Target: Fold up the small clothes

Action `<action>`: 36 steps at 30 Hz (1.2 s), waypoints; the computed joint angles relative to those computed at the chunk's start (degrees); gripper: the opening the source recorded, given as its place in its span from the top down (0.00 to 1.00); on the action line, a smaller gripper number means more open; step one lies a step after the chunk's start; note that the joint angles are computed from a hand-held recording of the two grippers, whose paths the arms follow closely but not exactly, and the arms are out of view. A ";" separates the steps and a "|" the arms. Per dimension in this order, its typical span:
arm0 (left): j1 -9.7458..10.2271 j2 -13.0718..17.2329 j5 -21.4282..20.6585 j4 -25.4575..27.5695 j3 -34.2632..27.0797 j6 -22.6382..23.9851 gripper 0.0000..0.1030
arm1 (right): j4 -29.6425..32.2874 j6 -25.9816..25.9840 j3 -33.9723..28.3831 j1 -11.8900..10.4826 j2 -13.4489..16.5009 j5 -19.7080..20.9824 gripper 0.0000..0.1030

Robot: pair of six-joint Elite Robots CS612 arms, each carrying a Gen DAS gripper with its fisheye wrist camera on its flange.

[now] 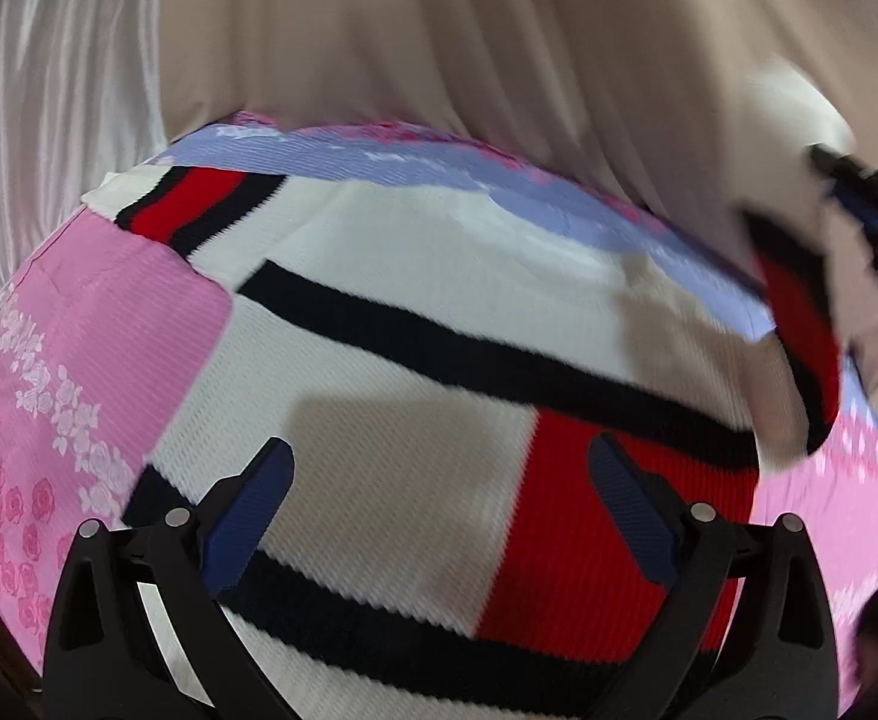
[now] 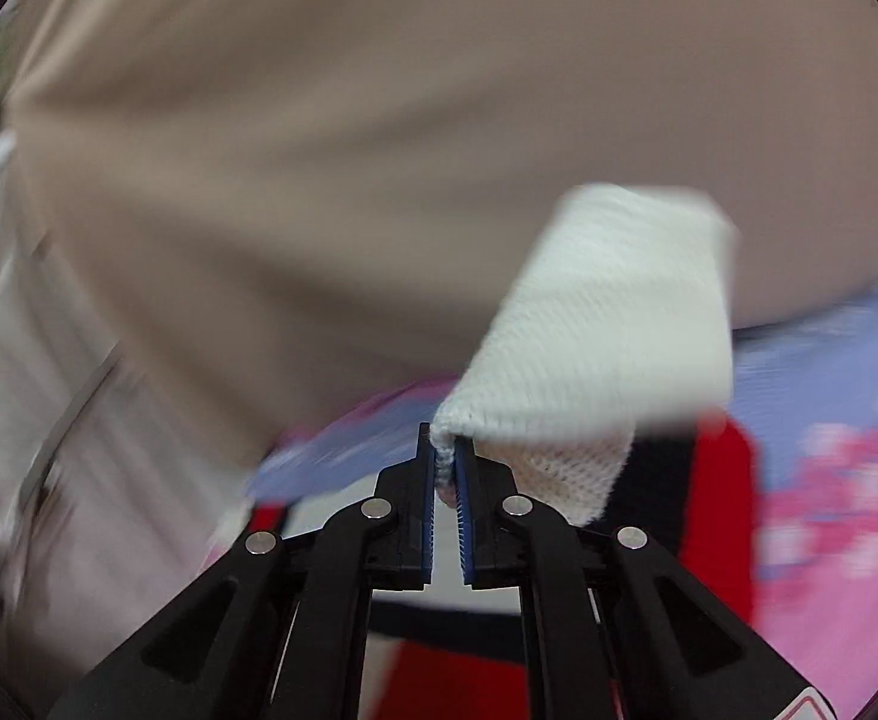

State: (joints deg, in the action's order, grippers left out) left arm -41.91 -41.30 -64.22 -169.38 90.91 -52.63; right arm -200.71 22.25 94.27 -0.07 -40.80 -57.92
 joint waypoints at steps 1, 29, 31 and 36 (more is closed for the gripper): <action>0.75 0.17 -0.53 -1.80 0.12 -0.08 0.05 | 3.26 -2.78 -2.30 1.74 1.30 1.45 0.86; 9.55 14.19 -14.95 1.60 -18.93 -4.14 0.94 | -2.99 26.62 8.12 -2.45 6.11 -11.48 0.90; 9.24 14.14 -13.90 0.65 -18.55 -3.29 0.94 | -1.24 26.42 8.38 -2.48 6.52 -10.90 0.92; 9.80 14.03 -15.74 -0.63 -17.96 -3.34 0.93 | 1.16 22.43 12.41 -1.50 1.33 -19.07 0.87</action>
State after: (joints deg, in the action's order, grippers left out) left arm -32.10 -27.27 -79.96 -170.00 72.96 -55.97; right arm -199.56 44.67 106.68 -1.57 -39.47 -76.99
